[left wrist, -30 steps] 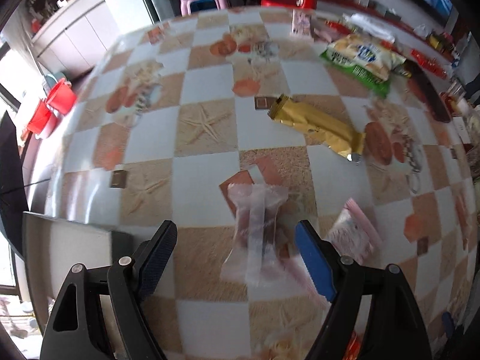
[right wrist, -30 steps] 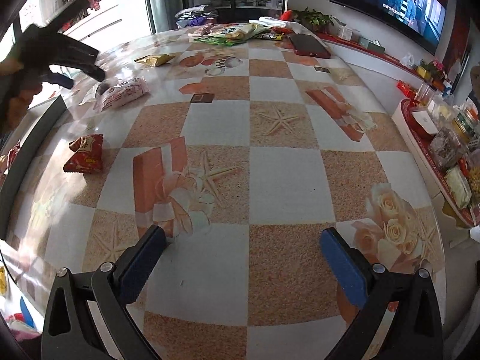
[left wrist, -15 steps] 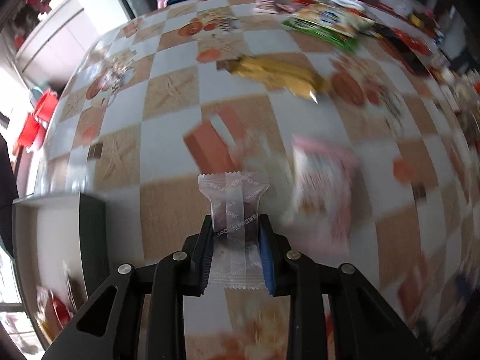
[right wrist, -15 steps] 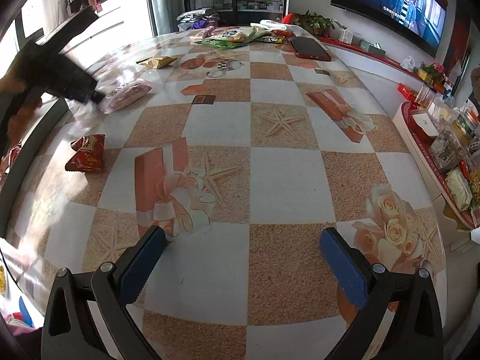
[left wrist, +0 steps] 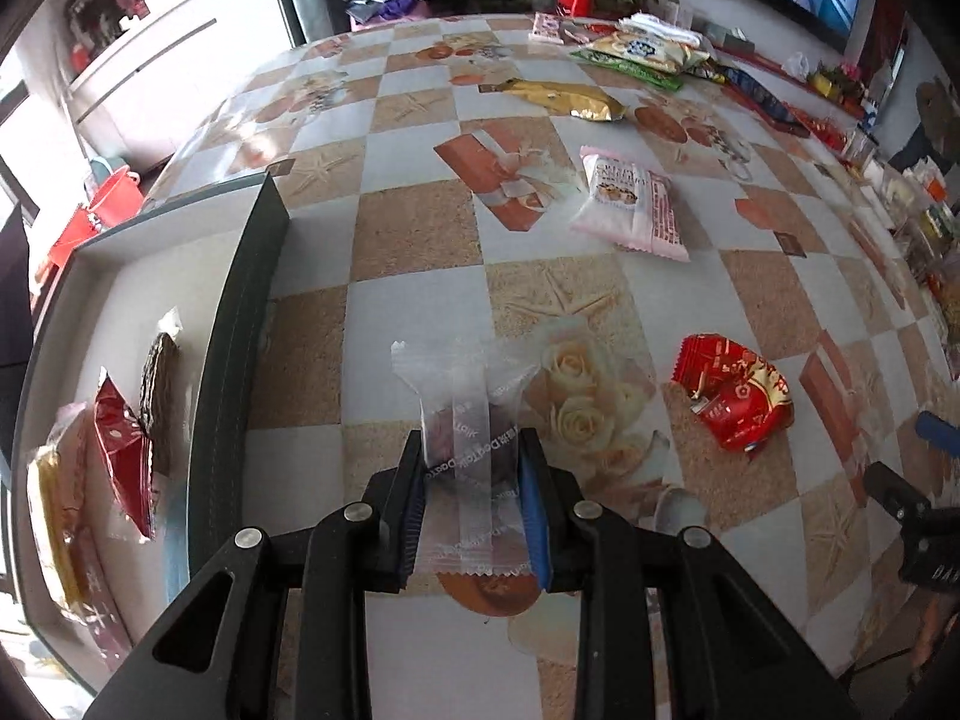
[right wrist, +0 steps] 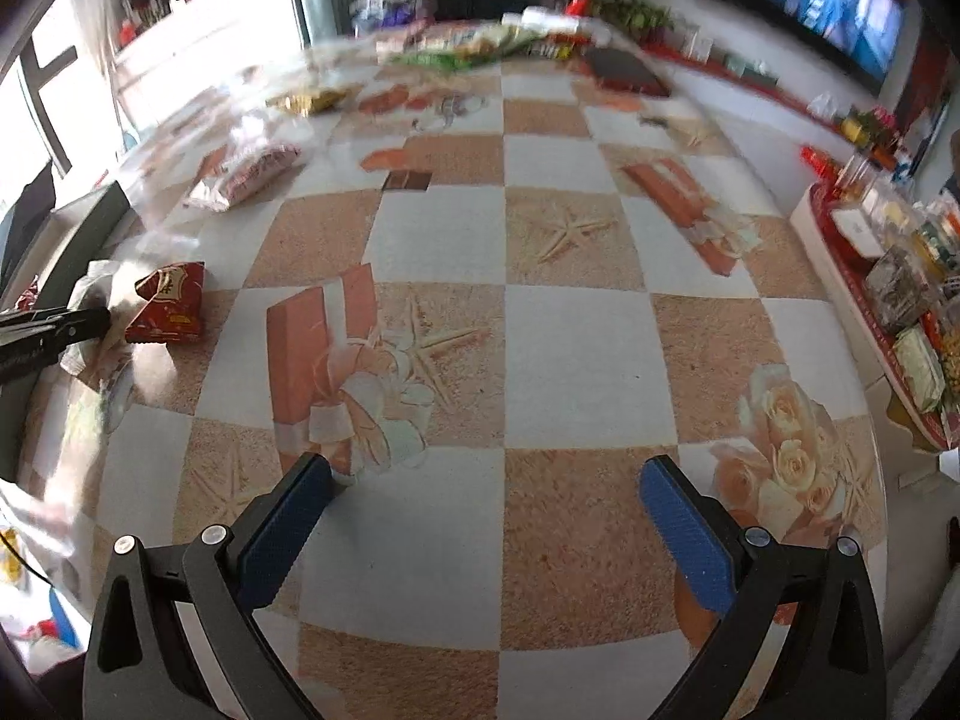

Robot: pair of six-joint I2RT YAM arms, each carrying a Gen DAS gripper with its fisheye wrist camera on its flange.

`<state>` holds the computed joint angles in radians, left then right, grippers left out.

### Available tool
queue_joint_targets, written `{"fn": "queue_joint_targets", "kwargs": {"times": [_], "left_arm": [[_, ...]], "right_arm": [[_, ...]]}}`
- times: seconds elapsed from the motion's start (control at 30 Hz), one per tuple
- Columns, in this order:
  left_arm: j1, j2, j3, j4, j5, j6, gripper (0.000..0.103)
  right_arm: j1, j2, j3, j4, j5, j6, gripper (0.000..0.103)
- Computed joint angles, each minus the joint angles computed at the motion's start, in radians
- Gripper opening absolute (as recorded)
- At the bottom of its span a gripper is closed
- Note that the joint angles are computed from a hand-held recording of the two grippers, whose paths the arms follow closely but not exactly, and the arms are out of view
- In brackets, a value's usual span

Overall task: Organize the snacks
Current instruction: 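Grasp the gold bar with the right gripper and lift it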

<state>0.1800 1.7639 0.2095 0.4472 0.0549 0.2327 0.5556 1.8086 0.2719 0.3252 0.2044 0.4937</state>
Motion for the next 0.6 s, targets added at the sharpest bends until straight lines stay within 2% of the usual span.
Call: {"fn": "queue_joint_targets", "kwargs": {"times": [0.1,0.17,0.3,0.37,0.47,0.6], "left_arm": [[0.001,0.011,-0.038,0.080,0.000,0.010,0.031],[0.019,0.026,-0.030,0.089,0.019,0.014,0.031],[0.043,0.046,-0.017,0.092,0.052,0.013,0.031],[0.045,0.056,-0.023,0.116,0.057,0.016,0.032],[0.052,0.064,-0.031,0.140,0.066,0.016,0.032],[0.053,0.079,-0.051,0.194,0.069,0.021,0.032]], "right_arm": [[-0.103,-0.003,0.110,-0.132,-0.155,-0.099,0.103],[-0.169,-0.003,0.211,-0.217,-0.253,-0.135,0.103],[-0.176,0.085,0.464,-0.362,-0.255,-0.194,0.103],[-0.166,0.183,0.636,-0.442,-0.250,-0.241,0.103],[-0.132,0.322,0.868,-0.530,-0.172,-0.300,0.103],[-0.106,0.497,1.140,-0.619,-0.168,-0.363,0.103]]}}
